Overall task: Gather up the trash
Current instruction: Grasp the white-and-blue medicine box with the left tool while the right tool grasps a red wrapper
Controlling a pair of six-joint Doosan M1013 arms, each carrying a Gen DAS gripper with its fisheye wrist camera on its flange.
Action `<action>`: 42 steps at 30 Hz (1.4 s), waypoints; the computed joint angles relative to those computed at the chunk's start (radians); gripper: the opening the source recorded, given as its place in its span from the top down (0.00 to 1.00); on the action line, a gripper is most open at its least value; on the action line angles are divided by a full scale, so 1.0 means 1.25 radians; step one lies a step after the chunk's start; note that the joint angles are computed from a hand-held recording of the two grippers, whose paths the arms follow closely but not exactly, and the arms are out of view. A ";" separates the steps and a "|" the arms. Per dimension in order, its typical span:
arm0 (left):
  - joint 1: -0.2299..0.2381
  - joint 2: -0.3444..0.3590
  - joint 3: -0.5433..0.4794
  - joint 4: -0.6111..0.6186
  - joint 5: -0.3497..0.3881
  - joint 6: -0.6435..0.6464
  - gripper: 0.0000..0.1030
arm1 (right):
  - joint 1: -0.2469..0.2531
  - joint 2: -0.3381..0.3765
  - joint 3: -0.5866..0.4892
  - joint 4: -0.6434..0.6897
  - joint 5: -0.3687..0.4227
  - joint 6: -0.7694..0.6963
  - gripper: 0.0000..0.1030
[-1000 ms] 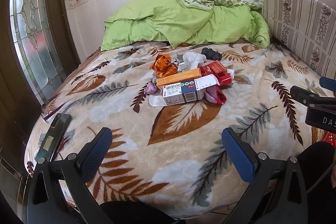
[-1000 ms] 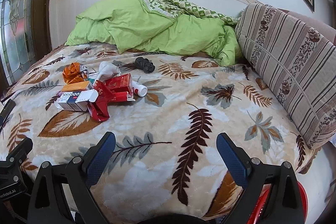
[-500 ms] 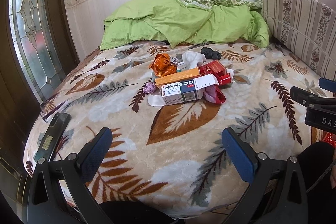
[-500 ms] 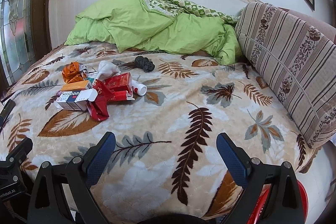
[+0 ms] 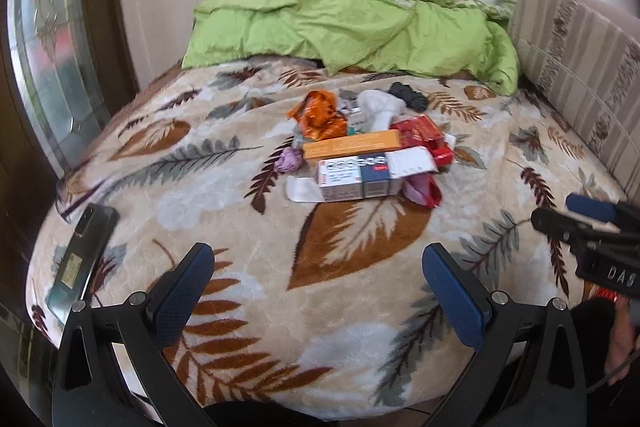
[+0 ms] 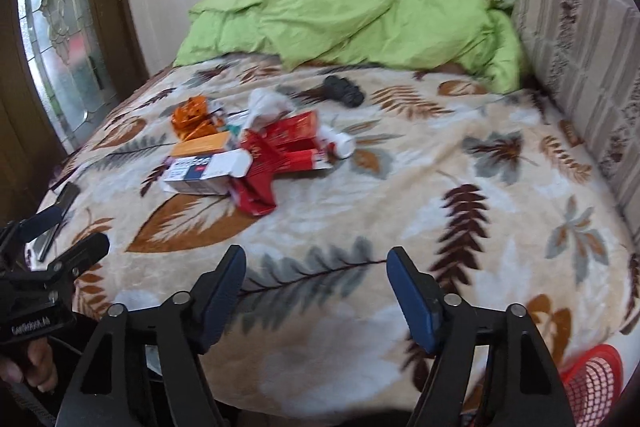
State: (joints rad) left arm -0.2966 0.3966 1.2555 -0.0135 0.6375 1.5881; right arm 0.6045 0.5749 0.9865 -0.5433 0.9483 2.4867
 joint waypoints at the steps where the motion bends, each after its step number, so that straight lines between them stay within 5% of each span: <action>1: 0.008 0.005 -0.009 -0.015 0.012 -0.001 0.00 | -0.003 0.008 -0.011 0.017 -0.003 -0.018 0.28; 7: 0.042 0.033 -0.060 -0.036 0.065 -0.054 0.18 | -0.016 0.104 -0.162 0.102 0.042 -0.146 0.30; 11: 0.055 0.048 -0.086 -0.062 0.085 -0.045 0.18 | -0.025 0.197 -0.310 0.130 0.137 -0.222 0.37; 14: 0.057 0.061 -0.109 -0.097 0.094 0.006 0.18 | -0.031 0.235 -0.359 0.121 0.165 -0.251 0.63; 23: 0.045 0.152 -0.234 -0.153 0.158 0.065 0.18 | -0.042 0.139 -0.193 0.088 0.049 -0.101 0.90; 32: 0.034 0.247 -0.365 -0.238 0.271 0.116 0.18 | -0.055 0.097 -0.125 0.054 0.011 0.020 0.92; 42: 0.035 0.190 -0.249 -0.344 0.313 0.279 0.18 | -0.067 0.071 -0.084 0.041 -0.005 0.101 0.92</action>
